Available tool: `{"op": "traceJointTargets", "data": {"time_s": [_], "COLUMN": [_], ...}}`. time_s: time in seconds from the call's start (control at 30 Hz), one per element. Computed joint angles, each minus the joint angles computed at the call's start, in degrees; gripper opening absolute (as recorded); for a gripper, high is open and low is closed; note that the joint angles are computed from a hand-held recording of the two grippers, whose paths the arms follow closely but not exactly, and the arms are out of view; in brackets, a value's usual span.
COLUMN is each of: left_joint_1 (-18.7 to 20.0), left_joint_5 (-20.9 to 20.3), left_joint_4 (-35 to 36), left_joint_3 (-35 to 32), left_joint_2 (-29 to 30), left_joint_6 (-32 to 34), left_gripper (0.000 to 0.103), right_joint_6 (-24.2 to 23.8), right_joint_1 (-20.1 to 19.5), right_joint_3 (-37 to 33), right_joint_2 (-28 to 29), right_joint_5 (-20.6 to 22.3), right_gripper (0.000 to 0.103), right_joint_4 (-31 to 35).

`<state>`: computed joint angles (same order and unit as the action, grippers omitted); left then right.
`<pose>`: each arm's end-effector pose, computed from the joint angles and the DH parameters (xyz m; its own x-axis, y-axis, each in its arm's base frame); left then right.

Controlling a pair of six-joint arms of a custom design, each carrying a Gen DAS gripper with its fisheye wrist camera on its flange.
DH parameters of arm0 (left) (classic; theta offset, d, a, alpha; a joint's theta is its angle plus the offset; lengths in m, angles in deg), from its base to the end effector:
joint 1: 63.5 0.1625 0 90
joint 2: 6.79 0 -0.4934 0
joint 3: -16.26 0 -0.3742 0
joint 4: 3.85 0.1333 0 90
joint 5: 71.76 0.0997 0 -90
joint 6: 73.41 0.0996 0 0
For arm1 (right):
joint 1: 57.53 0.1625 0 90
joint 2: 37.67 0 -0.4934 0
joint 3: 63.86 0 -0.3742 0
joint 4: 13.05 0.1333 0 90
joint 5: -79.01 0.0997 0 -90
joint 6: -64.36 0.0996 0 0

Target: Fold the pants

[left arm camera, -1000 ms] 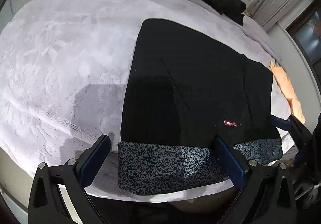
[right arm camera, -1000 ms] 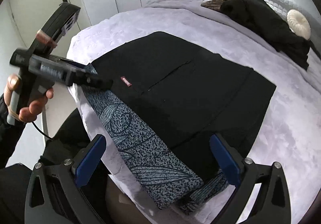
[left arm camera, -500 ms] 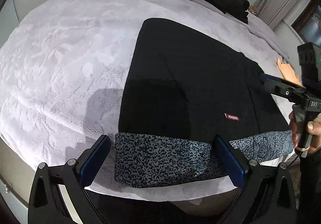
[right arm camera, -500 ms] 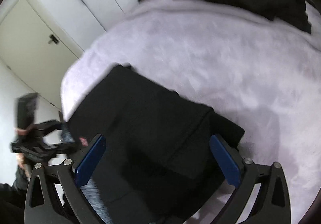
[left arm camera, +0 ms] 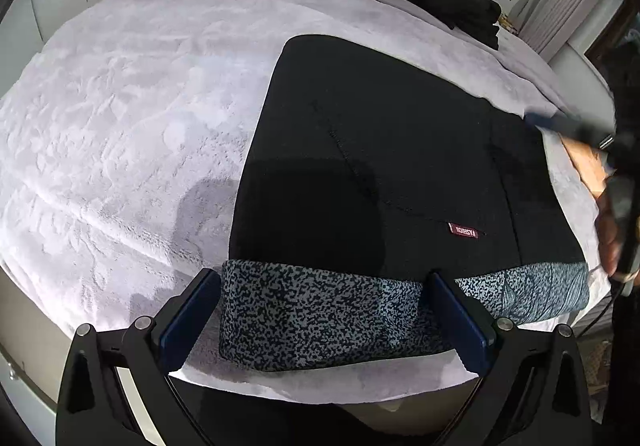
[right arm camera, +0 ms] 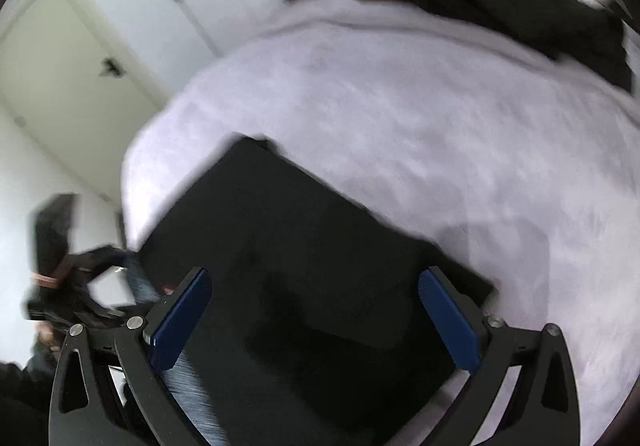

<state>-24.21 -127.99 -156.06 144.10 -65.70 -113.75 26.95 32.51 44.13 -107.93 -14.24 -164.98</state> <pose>-0.2510 -0.4491 0.1420 -0.8604 0.1147 -0.4965 0.2777 0.9225 -0.2682 0.1281 -0.5942 0.3481 -0.7927 -0.5362 0.2901 -0.6071 0.7382 -0.2942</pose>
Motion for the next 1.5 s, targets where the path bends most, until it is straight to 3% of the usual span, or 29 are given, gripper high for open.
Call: {"op": "traceJointTargets", "data": {"time_s": [0.07, 0.13, 0.3, 0.33, 0.4, 0.43, 0.5, 0.6, 0.77, 0.87, 1.03, 1.2, 1.37, 1.5], "left_joint_1": [0.3, 0.3, 0.2, 0.1, -0.5, -1.0, -2.4, -2.5, 0.7, 0.0, -1.1, -4.2, 0.3, 4.8], "left_joint_5": [-0.8, -1.1, -1.5, -1.5, -0.8, 0.0, 3.9, 6.5, 5.9, 7.9, 7.1, 5.3, 0.2, -7.4], "left_joint_4": [-1.1, -1.8, -3.1, -3.1, -3.1, -2.9, -0.6, -0.2, 2.7, 3.6, 6.9, -0.8, 4.2, 4.2], "left_joint_3": [0.5, 1.0, 2.3, 2.6, 3.5, 3.9, 4.3, 5.1, 3.3, 3.4, 3.7, 4.4, -3.5, -7.3], "left_joint_2": [-0.3, -0.5, -1.1, -1.4, -2.9, -3.8, -6.5, -10.2, -8.4, -6.8, -9.1, -9.5, -4.0, -1.6], "left_joint_6": [-0.1, -0.6, -2.1, -2.4, -2.9, -3.2, -3.9, -4.9, -7.3, -8.1, -9.2, -1.7, 7.0, 10.6], "left_gripper": [0.103, 0.103, 0.103, 0.103, 0.103, 0.103, 0.103, 0.103, 0.103, 0.103, 0.103, 0.103, 0.103, 0.103], "right_joint_6": [-0.4, 0.1, 1.8, 1.7, -0.5, 0.9, 2.8, -0.8, -5.9, -9.6, -10.4, -4.6, 2.5, 8.9], "right_joint_1": [1.1, 2.5, 6.9, 7.6, 9.9, 10.3, 10.1, 10.1, 9.8, 9.4, 7.0, 0.9, -7.1, -14.5], "right_joint_3": [-3.2, -7.4, -16.2, -16.9, -17.0, -17.1, -15.7, -10.1, 0.2, 4.9, 10.5, 17.0, 19.5, 19.0], "right_joint_2": [1.2, 4.1, 14.2, 15.5, 18.4, 19.1, 17.6, 13.1, 8.2, 7.5, 2.2, -9.8, -16.0, -18.6], "right_joint_5": [4.6, 6.5, 3.7, 1.6, -7.9, -10.4, -8.4, -7.4, -14.2, -21.3, -21.2, -11.6, -5.9, 5.3], "right_gripper": [0.103, 0.103, 0.103, 0.103, 0.103, 0.103, 0.103, 0.103, 0.103, 0.103, 0.103, 0.103, 0.103, 0.103], "right_joint_4": [5.1, 11.8, 22.2, 22.0, 15.7, 14.2, 12.5, 8.3, -4.5, -9.4, -13.8, -14.2, -14.7, -9.6]}}
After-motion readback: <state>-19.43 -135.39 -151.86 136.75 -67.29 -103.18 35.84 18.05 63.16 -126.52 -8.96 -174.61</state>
